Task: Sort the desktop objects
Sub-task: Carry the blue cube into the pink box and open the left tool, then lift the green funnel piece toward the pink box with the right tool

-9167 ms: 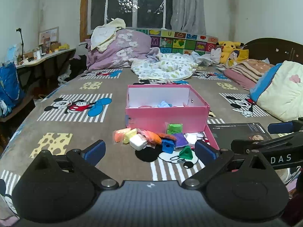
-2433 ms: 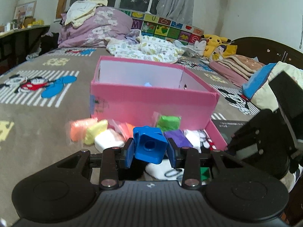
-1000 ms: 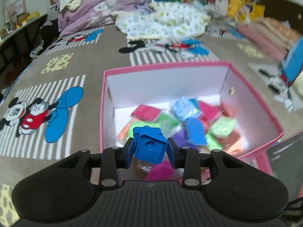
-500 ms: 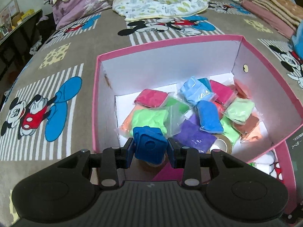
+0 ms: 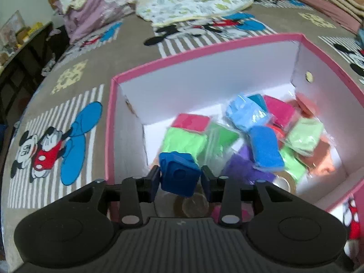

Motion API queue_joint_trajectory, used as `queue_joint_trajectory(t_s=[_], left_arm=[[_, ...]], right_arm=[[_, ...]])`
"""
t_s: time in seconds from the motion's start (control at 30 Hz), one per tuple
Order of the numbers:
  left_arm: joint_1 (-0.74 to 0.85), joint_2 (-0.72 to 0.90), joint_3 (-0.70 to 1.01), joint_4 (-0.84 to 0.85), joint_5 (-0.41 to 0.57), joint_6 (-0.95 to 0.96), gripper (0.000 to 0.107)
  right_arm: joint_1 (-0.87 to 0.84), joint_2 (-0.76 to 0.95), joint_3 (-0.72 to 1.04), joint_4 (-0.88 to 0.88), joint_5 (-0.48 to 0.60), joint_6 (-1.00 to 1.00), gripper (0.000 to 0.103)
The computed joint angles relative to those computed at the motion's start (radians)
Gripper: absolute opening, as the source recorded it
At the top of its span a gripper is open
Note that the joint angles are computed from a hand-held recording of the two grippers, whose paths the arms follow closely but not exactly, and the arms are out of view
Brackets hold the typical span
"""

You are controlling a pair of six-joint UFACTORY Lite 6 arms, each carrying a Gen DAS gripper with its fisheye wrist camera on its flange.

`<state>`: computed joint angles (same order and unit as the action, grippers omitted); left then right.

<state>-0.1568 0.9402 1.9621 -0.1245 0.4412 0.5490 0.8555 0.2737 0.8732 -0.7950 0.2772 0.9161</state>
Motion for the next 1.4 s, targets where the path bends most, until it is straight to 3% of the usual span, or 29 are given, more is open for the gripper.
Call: queue_joint_trajectory(t_s=[0.13, 0.37, 0.57, 0.77, 0.93, 1.17, 1.4], left_arm=[[0.033, -0.016, 0.009, -0.173, 0.061, 0.101, 0.062], [0.062, -0.138, -0.152, -0.335, -0.01, 0.231, 0.062], [0.131, -0.294, -0.364, -0.732, -0.04, 0.584, 0.062], [0.224, -0.488, -0.633, -1.209, 0.002, 1.054, 0.062], [0.292, -0.672, -0.908, -1.571, 0.064, 1.485, 0.062], [0.382, -0.858, -1.266, -1.926, 0.231, 1.894, 0.062], [0.502, -0.882, -1.561, -2.048, 0.437, 2.163, 0.062]], right_arm=[[-0.006, -0.007, -0.006, 0.008, -0.008, 0.002, 0.008], [-0.012, -0.024, -0.007, 0.045, 0.003, -0.035, 0.008], [-0.016, -0.047, -0.01, 0.092, 0.015, -0.079, 0.008], [-0.024, -0.079, -0.022, 0.116, 0.022, -0.098, 0.008], [-0.041, -0.128, -0.041, 0.109, 0.024, -0.082, 0.008], [-0.051, -0.176, -0.062, 0.108, 0.035, -0.078, 0.008], [-0.048, -0.226, -0.075, 0.13, 0.04, -0.093, 0.008]])
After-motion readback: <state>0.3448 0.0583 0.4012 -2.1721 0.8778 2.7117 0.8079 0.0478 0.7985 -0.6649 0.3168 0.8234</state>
